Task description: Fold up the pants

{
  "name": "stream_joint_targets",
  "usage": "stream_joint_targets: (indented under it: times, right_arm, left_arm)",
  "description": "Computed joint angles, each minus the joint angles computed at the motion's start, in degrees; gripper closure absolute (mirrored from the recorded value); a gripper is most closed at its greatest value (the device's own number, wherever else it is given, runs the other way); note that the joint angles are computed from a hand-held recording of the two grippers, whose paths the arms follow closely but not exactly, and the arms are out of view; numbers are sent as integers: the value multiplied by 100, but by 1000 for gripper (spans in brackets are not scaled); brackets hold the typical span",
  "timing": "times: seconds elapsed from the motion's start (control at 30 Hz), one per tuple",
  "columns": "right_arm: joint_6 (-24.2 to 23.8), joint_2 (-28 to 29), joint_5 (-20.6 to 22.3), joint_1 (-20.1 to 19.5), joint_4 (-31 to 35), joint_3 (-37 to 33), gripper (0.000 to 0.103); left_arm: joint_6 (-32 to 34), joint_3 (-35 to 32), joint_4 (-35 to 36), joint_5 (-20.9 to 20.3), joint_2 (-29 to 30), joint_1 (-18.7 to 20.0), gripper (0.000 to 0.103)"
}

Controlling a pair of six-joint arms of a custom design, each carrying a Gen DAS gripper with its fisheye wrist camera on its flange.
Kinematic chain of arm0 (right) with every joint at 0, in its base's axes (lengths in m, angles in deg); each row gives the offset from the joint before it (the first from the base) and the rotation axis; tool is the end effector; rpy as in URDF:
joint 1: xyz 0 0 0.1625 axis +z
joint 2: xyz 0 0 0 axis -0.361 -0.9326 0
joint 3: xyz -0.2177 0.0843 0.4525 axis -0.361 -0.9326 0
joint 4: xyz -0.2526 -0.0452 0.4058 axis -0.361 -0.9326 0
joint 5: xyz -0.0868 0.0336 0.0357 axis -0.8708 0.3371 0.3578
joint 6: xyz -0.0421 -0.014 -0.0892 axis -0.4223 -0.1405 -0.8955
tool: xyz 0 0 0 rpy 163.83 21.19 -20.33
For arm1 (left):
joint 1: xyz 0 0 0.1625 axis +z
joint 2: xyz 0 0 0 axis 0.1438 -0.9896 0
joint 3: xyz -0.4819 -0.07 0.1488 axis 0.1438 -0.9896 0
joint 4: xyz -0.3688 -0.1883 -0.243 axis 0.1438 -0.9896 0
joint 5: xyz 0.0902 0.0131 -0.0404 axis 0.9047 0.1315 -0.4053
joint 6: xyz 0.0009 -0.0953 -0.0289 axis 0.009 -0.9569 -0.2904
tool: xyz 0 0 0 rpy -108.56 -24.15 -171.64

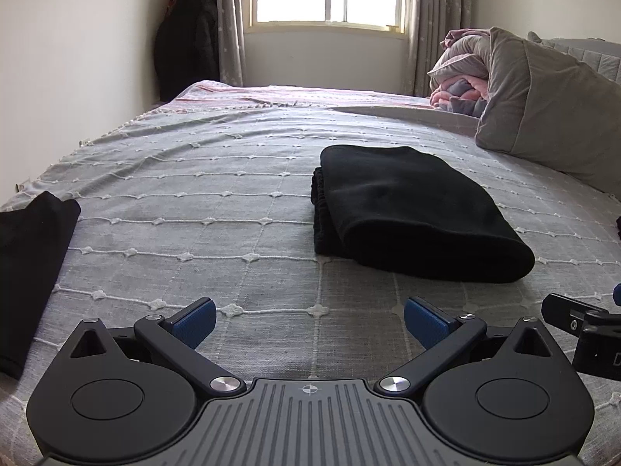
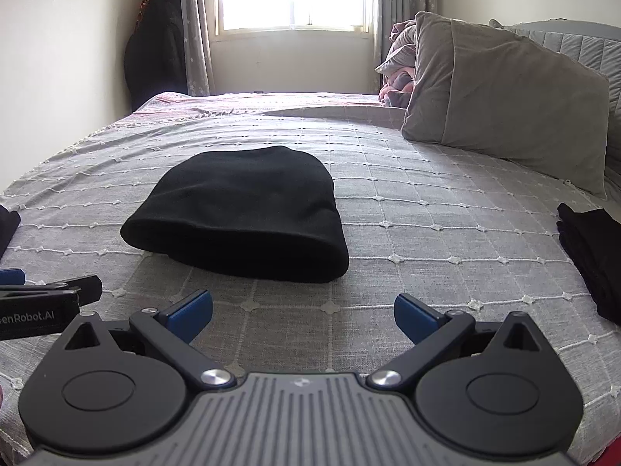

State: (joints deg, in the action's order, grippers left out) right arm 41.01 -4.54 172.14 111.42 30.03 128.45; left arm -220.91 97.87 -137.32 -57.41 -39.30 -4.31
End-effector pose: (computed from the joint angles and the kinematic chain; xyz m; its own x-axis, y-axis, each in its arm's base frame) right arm 0.1203 -0.4149 0.0836 -0.6361 -0.4528 0.6247 -0.7575 0.5202 -0.3943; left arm -0.2254 -0.2269 0.0139 -0.6347 -0.4581 -0.6223 0.3938 0.5011 -0.7706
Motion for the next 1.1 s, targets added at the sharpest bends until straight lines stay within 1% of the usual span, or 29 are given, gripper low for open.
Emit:
stream_joint_targets:
  times: [0.27,0.43,1.1]
  right_arm:
    - [-49,55,45,25,9,-24,13]
    - [-88,79,97,44,-44,-26,13]
    - [-118,125,194,110,-139,-14,13]
  left_arm:
    - [267,25,-311,91,44,153,0]
    - [313,41,-430,101,49,203,0]
    - [333,45,-437,66,36,201,0]
